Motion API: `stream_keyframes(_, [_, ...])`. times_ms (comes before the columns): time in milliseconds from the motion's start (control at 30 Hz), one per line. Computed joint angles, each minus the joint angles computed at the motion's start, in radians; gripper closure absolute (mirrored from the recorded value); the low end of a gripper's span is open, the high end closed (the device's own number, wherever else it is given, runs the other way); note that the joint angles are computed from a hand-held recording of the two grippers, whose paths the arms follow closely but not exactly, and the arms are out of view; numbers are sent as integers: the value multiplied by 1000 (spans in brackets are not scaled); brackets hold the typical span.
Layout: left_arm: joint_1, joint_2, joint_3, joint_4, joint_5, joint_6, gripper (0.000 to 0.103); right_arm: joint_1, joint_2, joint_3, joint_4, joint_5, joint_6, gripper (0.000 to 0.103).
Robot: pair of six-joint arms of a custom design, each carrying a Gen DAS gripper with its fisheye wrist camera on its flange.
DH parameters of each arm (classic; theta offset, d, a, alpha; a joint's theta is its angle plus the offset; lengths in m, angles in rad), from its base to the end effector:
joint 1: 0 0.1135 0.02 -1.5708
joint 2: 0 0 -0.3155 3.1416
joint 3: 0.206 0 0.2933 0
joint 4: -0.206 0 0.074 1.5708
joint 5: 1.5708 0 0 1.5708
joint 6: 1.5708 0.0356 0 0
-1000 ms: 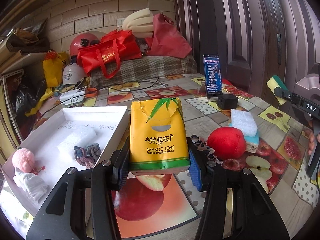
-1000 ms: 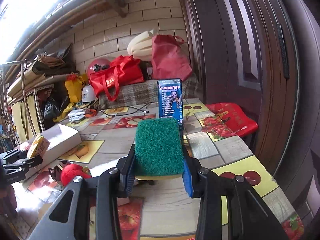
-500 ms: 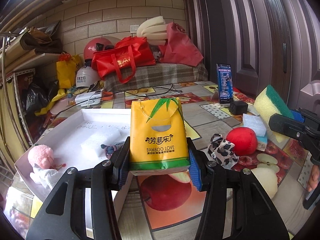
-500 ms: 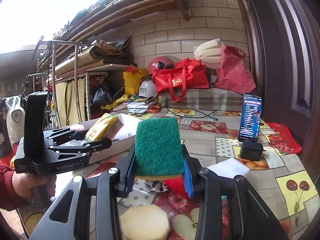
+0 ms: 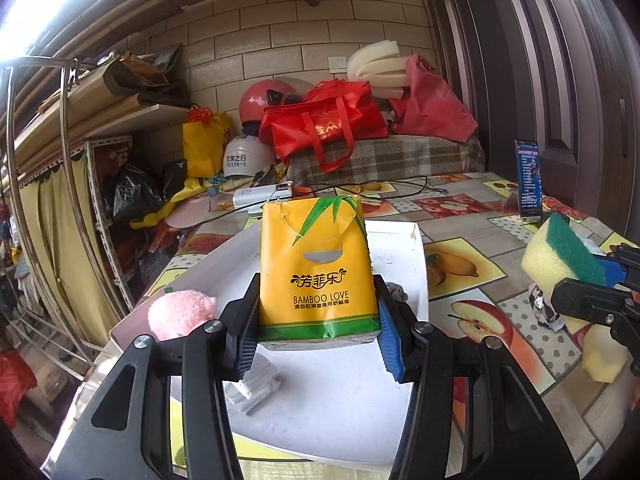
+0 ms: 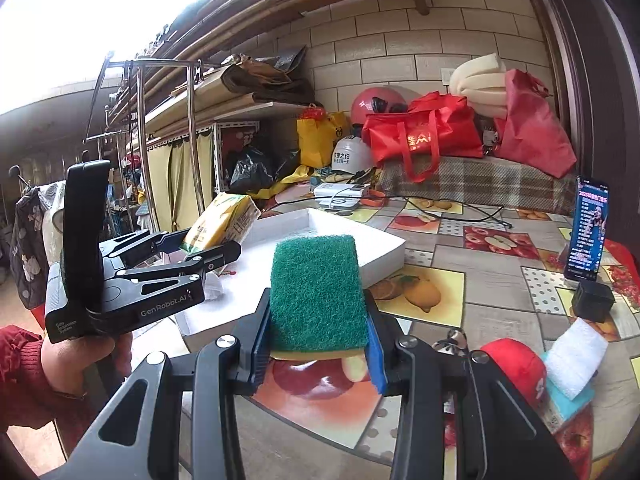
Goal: Organize soft objects
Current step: 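Carry the tissue pack and sponge over the white box with both grippers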
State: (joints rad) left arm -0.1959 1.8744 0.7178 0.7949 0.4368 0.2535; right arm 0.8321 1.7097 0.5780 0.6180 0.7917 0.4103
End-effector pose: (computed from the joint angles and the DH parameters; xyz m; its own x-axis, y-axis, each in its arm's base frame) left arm 0.3739 -0.0896 0.1383 -0.1944 0.2703 -0.9430 0.6335 0.7685 0.0897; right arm 0.2384 0.2242 0.1429 -0.3442 0.0383 -0.9381 0.0383 0.9989 0.0268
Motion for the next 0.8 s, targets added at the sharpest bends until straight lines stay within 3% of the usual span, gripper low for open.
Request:
stream_keyframes(467, [47,103,160,-52,-52,-69,53,-79,177,224,-43,-68,-62,64])
stream_keyframes(800, [45,162,268,-114,-107,-121,53,-143,246,361,-169,-158,-36,64])
